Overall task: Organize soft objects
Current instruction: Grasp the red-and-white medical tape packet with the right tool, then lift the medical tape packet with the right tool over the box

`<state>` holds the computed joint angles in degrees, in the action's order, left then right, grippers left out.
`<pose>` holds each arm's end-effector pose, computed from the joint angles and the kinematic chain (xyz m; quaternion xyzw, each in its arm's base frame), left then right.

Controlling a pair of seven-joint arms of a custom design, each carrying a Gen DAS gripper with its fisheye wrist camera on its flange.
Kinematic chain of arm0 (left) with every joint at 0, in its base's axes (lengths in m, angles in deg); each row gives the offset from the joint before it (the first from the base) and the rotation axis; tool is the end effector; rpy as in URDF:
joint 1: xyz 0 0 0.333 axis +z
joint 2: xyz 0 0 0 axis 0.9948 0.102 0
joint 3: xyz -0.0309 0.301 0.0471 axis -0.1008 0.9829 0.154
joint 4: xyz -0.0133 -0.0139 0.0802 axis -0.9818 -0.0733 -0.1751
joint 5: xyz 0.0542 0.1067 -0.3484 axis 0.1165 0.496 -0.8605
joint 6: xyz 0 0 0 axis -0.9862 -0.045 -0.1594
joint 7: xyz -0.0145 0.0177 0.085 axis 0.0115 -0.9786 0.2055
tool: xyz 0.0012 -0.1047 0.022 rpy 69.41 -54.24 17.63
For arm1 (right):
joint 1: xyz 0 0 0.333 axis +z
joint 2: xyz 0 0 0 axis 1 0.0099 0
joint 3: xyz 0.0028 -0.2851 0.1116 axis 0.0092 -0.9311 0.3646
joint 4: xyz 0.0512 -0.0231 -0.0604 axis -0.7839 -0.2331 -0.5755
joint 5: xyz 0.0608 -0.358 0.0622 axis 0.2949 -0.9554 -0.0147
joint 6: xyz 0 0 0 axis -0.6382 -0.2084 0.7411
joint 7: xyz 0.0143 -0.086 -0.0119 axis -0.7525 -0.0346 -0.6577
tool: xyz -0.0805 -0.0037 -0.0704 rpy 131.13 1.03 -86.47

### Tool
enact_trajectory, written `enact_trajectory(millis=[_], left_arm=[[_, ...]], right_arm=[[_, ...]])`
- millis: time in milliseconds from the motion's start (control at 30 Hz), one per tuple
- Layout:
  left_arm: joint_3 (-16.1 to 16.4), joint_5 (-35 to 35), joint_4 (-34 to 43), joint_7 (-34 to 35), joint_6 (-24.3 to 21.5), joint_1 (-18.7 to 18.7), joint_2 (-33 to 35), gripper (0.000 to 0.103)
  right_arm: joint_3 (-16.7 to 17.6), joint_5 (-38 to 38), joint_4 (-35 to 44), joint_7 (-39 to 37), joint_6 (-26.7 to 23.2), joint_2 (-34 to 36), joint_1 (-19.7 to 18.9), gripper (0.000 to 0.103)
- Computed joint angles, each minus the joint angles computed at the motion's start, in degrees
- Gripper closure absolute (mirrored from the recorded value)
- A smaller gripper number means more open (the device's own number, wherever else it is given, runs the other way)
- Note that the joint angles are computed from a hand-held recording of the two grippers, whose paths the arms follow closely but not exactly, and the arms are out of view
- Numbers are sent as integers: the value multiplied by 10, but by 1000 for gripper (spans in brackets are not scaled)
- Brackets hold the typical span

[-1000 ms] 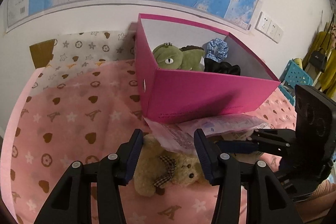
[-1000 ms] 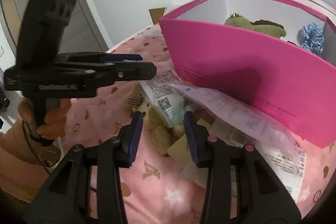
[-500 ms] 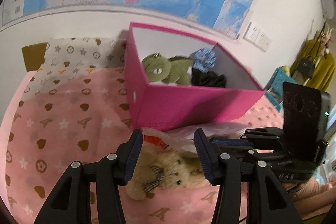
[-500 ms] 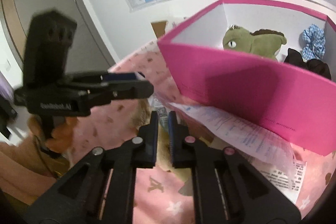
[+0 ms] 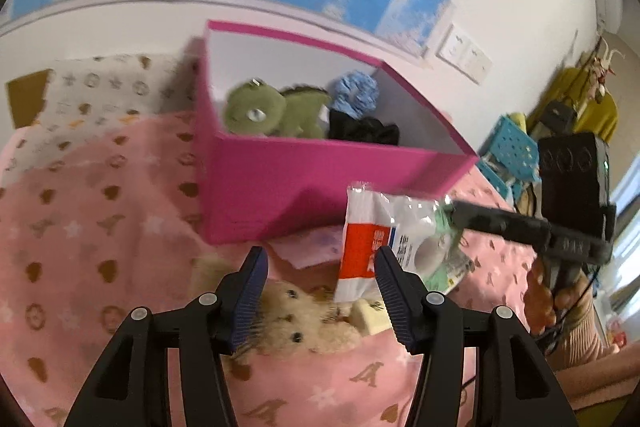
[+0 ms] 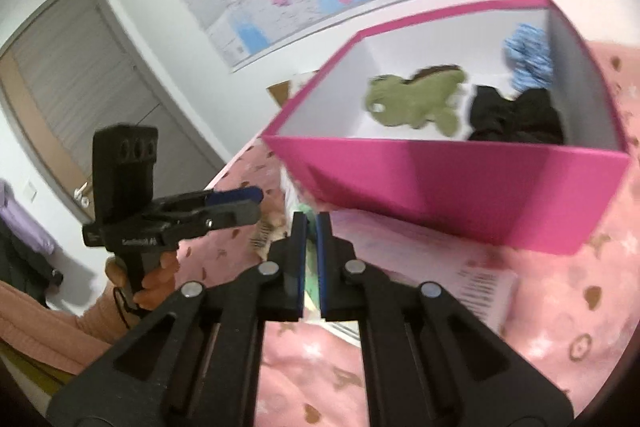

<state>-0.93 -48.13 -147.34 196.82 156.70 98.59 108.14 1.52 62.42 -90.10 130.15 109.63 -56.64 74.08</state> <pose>0.6810 0.0132 0.4893 0.3469 -0.8394 0.4151 0.0523 0.5426 0.2544 0.4990 -0.5622 0.6432 -0.0881 0.5124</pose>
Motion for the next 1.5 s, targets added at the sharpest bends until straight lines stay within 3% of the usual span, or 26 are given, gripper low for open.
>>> enact_trajectory(millis=[33, 167, 267, 333, 433, 567, 633, 700, 767, 833, 933, 1033, 1200, 1333, 1400, 1500], left_arm=[[-2, 5, 2, 0, -10, -2, 3, 47], [-4, 17, -13, 15, -29, -10, -4, 45], [-1, 22, -31, 27, -36, -14, -15, 45], [1, 23, -36, 31, -46, -14, -18, 45], [3, 21, -30, 29, -75, -13, -14, 45], [8, 28, -49, 22, -52, -27, -27, 56], [7, 22, -54, 20, -50, -28, -30, 60], [8, 25, -52, 14, -51, -31, -30, 62], [9, 29, -55, 12, -45, -35, -31, 62], [9, 28, -57, 14, -45, -34, -31, 62], [10, 26, -62, 18, -45, -32, -35, 62], [11, 26, -66, 20, -41, -33, -38, 64], [12, 17, -86, 47, -39, -30, -65, 64], [15, -8, -88, 66, -53, -25, -80, 64], [16, -19, -87, 75, -55, -25, -87, 64], [17, -33, -82, 86, -52, -28, -95, 64]], right_arm=[[15, 1, -4, 5, -4, -1, -19, 97], [7, 34, -24, -4, -12, -19, -22, 95], [-9, 54, -26, -12, -12, -16, -6, 95], [-39, 64, -27, -14, -14, -15, 22, 95], [-42, 72, -26, -15, -7, -8, 26, 94], [-42, 66, -29, 2, -3, -5, 27, 86], [12, 60, -30, 7, -11, 3, -23, 79], [50, 64, -37, 6, -10, 5, -57, 65], [86, 50, -51, 17, 10, 6, -93, 65], [86, 33, -59, 29, 19, 0, -94, 65], [40, 19, -54, 38, 5, -13, -49, 66], [-1, 16, -50, 39, -16, -24, -7, 79], [27, 47, -60, 8, -15, -36, -28, 83], [13, 72, -66, -13, -15, -59, -8, 83], [52, 83, -66, -31, -10, -64, -45, 84], [66, 75, -53, -42, -7, -70, -58, 85]])
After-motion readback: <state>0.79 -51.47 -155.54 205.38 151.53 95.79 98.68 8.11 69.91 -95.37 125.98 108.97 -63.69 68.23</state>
